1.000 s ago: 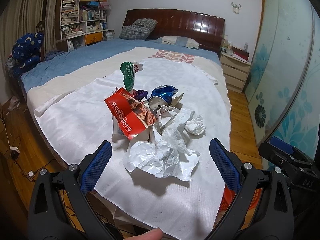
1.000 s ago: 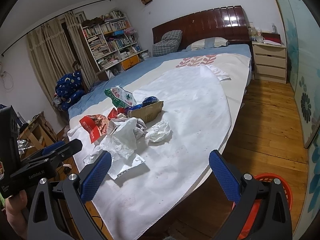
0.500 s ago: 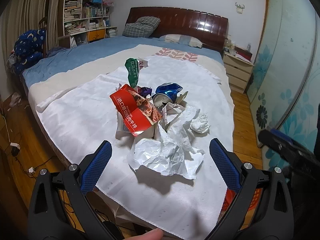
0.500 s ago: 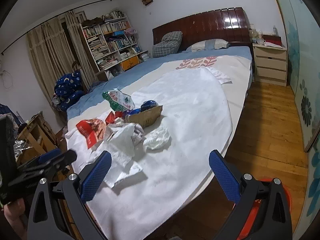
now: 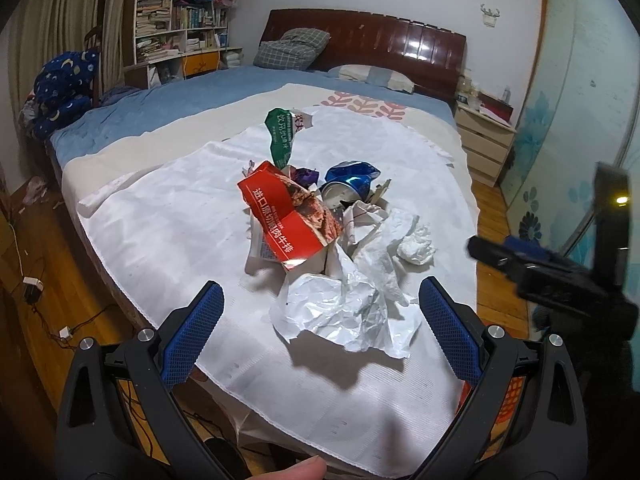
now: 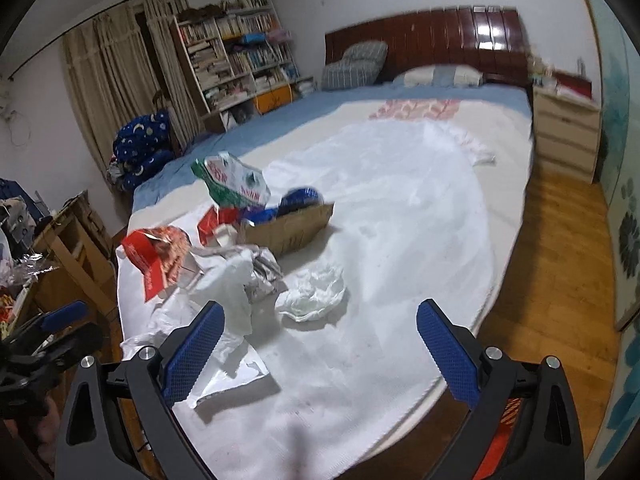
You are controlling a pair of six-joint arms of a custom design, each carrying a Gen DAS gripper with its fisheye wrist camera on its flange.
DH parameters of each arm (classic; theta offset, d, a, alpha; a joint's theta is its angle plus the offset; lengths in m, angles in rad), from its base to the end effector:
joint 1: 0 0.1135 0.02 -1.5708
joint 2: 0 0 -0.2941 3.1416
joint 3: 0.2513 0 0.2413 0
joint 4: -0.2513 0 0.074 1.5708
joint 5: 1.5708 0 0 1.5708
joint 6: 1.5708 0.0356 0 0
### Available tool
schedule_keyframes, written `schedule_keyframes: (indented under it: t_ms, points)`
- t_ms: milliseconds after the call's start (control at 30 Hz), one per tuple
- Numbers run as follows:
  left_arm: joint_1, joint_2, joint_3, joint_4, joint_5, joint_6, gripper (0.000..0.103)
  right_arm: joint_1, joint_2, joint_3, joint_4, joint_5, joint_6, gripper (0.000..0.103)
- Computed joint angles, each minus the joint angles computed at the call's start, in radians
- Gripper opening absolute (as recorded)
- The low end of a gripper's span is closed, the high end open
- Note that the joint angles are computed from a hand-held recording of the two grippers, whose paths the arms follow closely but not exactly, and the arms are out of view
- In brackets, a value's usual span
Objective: Collect trash
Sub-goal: 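Grasp the white tissue with the right tool while the left tool grasps the red box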
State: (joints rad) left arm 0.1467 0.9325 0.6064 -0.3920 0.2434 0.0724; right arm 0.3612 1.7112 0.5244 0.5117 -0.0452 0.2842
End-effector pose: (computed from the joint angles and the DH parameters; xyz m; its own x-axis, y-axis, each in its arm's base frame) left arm 0.1666 0.0159 0.2602 -0.6465 -0.0245 -0.7626 0.0847 0.9910 -0.1037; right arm 0.2706 0.1039 0.1420 -0.6694 0.0465 -0.7414 -0.2066 0.9470 0.2460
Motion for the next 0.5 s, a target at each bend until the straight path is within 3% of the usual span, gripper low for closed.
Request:
schedule_keyframes:
  t_ms: [233,300,400,500]
  points:
    - [0.041,0.036,0.0,0.002,0.03,0.0,0.097,-0.001,0.284,0.212,-0.017,-0.048,0.006,0.071]
    - [0.054,0.046,0.001,-0.001,0.04,0.011,0.097,-0.006,0.349,0.271,-0.041,-0.071,0.012,0.049]
    - [0.065,0.061,-0.002,0.006,0.047,0.023,0.097,-0.014,0.354,0.277,-0.032,-0.074,0.049,0.029]
    - [0.081,0.084,0.002,0.013,0.068,0.023,0.097,-0.028,0.323,0.263,-0.035,-0.096,0.053,0.023]
